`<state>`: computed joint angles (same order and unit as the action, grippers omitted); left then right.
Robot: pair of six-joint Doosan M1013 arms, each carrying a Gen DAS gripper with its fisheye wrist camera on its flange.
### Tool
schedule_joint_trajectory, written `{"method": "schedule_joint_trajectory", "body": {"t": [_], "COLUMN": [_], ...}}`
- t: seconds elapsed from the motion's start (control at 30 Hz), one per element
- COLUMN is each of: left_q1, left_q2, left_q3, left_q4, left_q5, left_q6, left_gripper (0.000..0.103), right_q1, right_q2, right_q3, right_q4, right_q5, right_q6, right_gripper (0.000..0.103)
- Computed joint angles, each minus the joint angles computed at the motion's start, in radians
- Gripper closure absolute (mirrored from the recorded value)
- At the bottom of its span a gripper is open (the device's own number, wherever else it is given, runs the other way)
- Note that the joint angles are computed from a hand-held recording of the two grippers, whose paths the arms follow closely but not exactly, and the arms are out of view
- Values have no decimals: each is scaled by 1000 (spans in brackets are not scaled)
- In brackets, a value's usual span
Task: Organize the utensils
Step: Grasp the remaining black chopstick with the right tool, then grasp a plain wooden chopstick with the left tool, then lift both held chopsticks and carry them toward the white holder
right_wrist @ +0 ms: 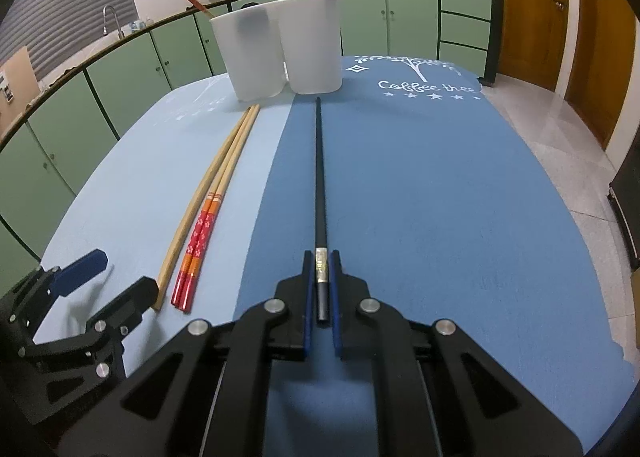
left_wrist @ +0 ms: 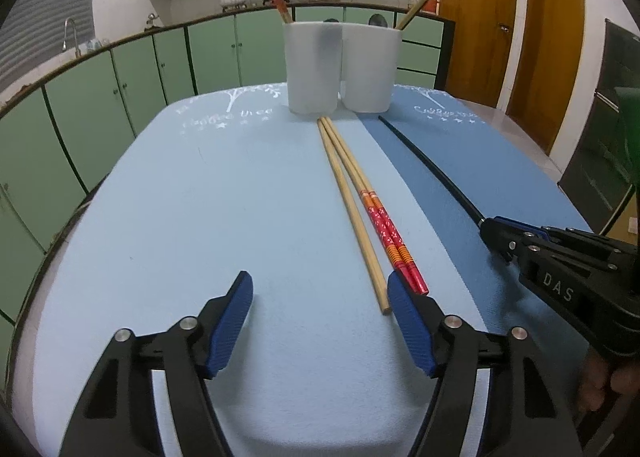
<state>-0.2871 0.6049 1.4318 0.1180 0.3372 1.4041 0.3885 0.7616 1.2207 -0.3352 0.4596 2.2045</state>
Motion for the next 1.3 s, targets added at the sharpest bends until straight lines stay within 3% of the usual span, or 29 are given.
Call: {"method": "schedule_joint_trajectory", "body": {"t": [0.13, 0.4, 0.53, 0.67, 0.9, 1.07, 1.3], "left_q1": [-2, -4, -4, -6, -7, -9, -5], "left_q2": [5, 11, 10, 11, 12, 15, 14], "left_q3": [-7, -13, -11, -12, -12, -15, -14], "left_q4": [-27, -12, 7, 21, 31, 42, 4], "left_q5": [16, 22, 17, 15, 11, 14, 12], "left_q6": [25, -5, -25, -33, -49, -62, -39], "left_gripper": [35, 56, 61, 66, 88, 92, 93], "right_q1": [0, -4, -3, 0, 5, 5, -10], "right_q2": [2, -3, -16, -23, -24, -30, -45], "right_q3": [-5, 6, 30, 46, 52, 65, 92], "right_q4": [14, 51, 34, 8, -44, -58, 54], "right_q5": [3, -16, -35, -44, -46, -54, -95], "right_q6": [-18, -52, -31, -3, 40, 51, -14], "right_gripper": [97, 92, 85, 85, 85, 85, 87]}}
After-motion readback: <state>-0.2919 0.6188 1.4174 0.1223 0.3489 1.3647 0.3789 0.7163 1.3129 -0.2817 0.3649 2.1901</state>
